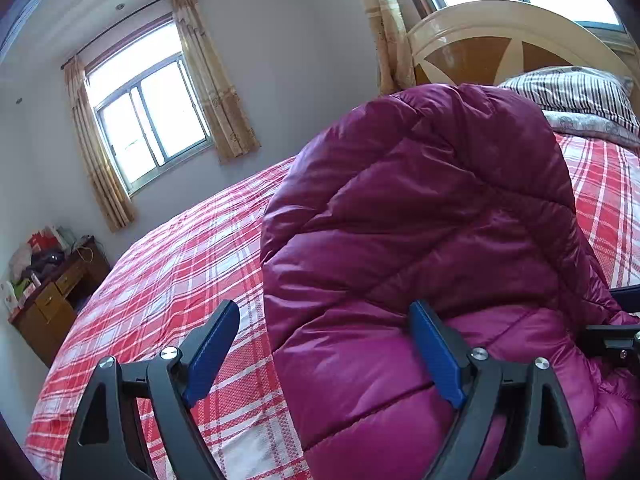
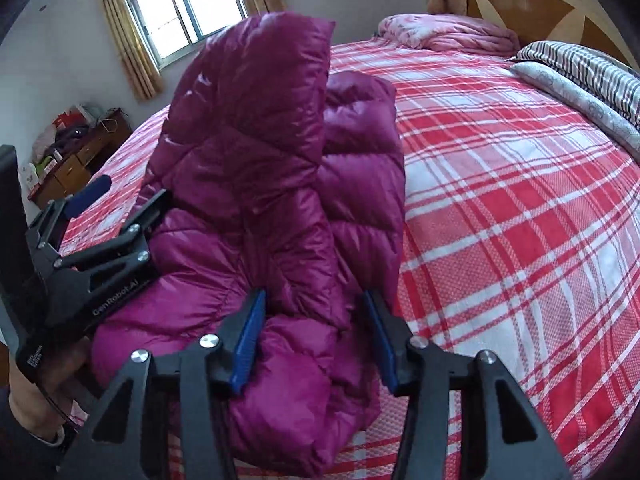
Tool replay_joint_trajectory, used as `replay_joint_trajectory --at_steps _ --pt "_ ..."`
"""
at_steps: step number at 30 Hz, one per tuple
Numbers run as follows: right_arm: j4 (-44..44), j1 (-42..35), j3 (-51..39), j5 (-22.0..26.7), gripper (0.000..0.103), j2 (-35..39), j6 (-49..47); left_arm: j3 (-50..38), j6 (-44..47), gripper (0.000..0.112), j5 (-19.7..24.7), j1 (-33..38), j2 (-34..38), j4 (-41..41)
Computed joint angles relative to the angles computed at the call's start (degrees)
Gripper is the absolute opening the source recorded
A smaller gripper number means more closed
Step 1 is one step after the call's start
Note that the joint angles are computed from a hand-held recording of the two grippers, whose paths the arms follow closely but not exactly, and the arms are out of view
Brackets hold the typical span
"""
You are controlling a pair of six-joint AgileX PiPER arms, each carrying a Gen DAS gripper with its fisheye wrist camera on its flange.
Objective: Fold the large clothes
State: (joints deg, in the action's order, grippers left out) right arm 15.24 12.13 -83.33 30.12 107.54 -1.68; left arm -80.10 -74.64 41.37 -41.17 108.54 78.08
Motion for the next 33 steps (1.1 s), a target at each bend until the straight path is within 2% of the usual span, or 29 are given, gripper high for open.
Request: replay_joint_trajectory --at_steps 2,5,7,9,12,14,17,19,23,27,31,33 --pt "-1.6 -0.7 -2.0 2.8 0.052 -0.7 1.7 -0.6 2.3 0.087 0.5 -0.4 -0.3 -0.4" --pt "-13.3 1.3 -4.0 0.7 0.055 -3.9 12.6 1.1 -1.0 0.087 -1.5 1.3 -3.1 2.6" --pt "-14.5 2.3 -9.6 2.2 0.054 -3.4 13.6 0.0 -1.4 0.087 -0.3 2.5 -3.6 2.4" --pt "-12.8 3.1 -18.4 6.6 0.055 0.3 11.9 -4.4 2.9 0.087 0.6 5.7 -1.8 -1.7" --pt "-16.9 5.2 -33.2 12.0 0.057 8.6 15.3 -10.1 7.9 0.087 2.8 8.8 1.4 -8.2" --pt "-13.7 4.9 -42.7 15.6 0.059 14.7 16.0 -14.5 12.2 0.087 4.0 10.5 3.8 -13.9" --pt "-8.8 3.4 -52.0 18.8 0.059 21.8 16.3 -19.6 16.9 0.087 2.9 13.1 6.4 -22.9" --pt "-10.9 3.2 -51.8 18.4 0.059 23.5 17.7 -24.1 18.7 0.087 4.3 12.9 9.1 -25.0" --pt "-13.8 2.6 -40.8 13.8 0.057 19.9 19.8 -30.0 22.3 0.087 5.6 11.4 13.4 -26.3" --pt "-15.7 2.0 -35.9 9.8 0.057 18.9 19.8 -37.6 25.5 0.088 10.3 8.7 19.7 -24.4" --pt "-15.7 1.4 -39.3 11.2 0.057 21.6 18.7 -39.6 22.9 0.094 11.0 8.8 22.2 -24.1" --pt "-15.2 1.1 -39.4 10.7 0.057 22.3 18.0 -38.6 21.8 0.096 9.9 9.2 22.1 -24.0"
